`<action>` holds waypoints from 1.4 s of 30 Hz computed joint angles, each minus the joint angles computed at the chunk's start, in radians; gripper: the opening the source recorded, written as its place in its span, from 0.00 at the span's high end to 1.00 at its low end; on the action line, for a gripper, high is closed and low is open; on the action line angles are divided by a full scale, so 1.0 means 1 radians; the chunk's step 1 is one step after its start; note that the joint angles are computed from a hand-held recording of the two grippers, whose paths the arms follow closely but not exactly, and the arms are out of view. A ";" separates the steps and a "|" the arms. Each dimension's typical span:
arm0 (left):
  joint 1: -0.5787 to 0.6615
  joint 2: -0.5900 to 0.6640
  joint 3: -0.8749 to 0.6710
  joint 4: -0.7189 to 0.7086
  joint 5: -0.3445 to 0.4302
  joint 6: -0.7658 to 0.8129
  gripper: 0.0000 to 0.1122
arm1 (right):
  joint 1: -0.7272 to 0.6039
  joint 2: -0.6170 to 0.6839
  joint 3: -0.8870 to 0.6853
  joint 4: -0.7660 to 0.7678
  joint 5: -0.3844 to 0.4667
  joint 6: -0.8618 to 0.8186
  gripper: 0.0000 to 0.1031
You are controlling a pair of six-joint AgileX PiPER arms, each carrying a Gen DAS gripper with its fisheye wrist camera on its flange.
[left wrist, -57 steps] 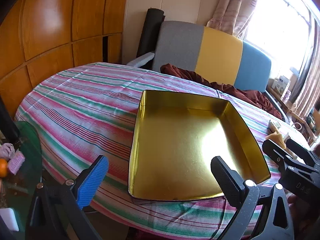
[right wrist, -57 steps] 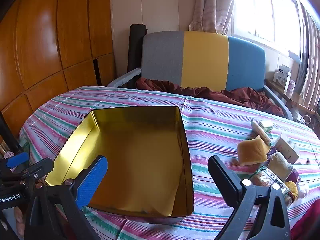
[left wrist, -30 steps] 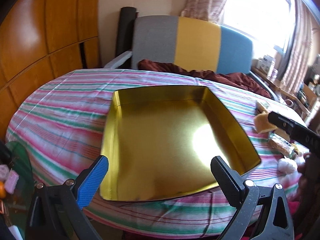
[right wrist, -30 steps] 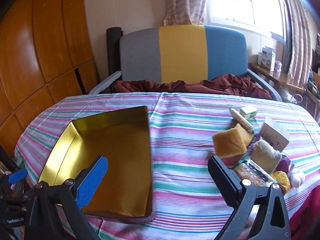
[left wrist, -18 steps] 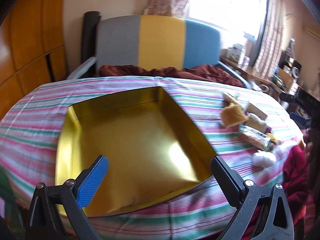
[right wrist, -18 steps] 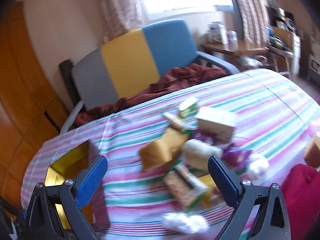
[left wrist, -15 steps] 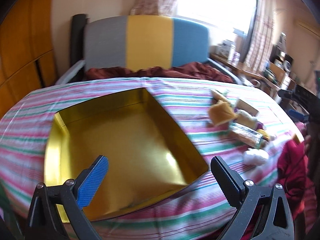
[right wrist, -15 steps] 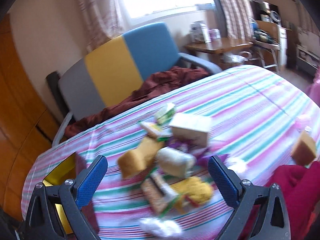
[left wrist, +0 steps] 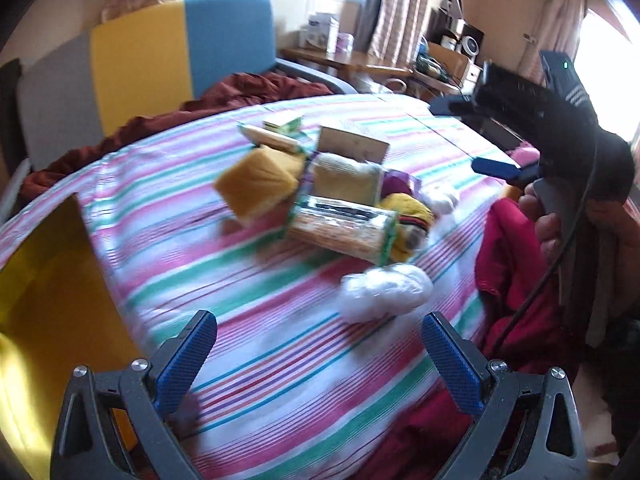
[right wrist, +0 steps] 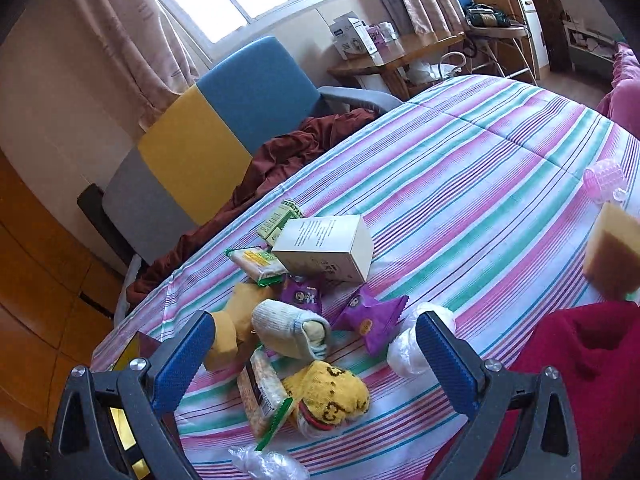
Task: Organize objects
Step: 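Grasp the plastic-wrapped white ball with the left tool, then grasp the green-wrapped cracker pack with the right tool while the left tool holds the ball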
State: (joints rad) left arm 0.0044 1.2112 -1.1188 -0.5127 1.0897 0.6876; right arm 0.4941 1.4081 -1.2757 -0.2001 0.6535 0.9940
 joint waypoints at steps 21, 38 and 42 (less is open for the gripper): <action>-0.111 0.102 0.123 -0.022 -0.189 -0.045 0.53 | -0.066 0.014 0.009 0.239 -0.038 -0.213 0.04; -0.052 -0.017 0.280 -0.025 -0.335 0.109 0.56 | 0.102 0.255 -0.342 0.195 0.283 -0.446 0.30; -0.032 -0.024 0.282 -0.044 -0.321 0.133 0.58 | 0.188 0.468 -0.610 0.143 0.456 -0.531 0.31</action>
